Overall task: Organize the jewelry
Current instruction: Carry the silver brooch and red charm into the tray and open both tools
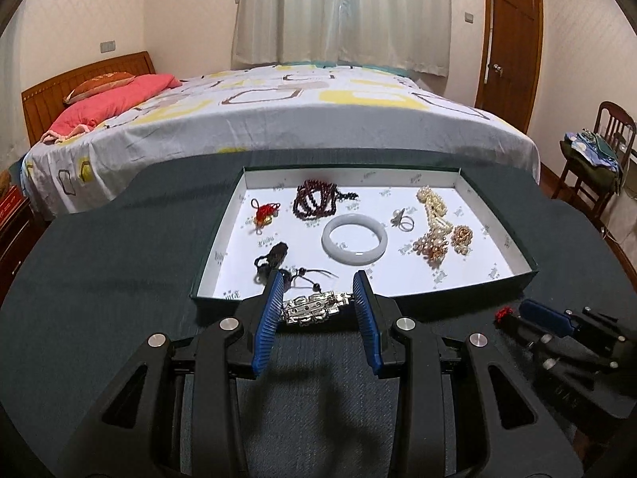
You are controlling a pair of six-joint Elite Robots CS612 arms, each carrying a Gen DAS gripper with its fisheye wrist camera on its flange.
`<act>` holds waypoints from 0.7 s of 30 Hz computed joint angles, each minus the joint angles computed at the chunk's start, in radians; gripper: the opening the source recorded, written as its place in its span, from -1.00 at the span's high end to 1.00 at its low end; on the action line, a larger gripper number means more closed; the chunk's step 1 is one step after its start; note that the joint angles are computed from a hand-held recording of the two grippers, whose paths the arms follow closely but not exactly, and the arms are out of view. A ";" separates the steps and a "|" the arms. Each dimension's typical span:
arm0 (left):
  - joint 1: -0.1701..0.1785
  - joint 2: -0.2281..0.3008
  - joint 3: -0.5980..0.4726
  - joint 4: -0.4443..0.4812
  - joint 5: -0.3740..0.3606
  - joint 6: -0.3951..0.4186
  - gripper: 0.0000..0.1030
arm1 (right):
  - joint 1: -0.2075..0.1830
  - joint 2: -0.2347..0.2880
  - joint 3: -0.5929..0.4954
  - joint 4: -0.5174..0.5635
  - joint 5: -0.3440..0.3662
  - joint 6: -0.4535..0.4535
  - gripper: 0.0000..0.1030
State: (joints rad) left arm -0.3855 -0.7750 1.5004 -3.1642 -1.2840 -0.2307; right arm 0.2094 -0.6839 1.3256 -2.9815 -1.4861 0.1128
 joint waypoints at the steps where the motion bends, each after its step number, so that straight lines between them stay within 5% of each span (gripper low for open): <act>1: 0.001 0.000 0.001 0.000 0.001 -0.001 0.31 | 0.000 0.004 -0.004 0.011 0.002 -0.002 0.19; 21: 0.006 0.014 -0.011 0.023 -0.013 -0.008 0.31 | -0.010 0.034 -0.058 0.084 -0.038 0.024 0.19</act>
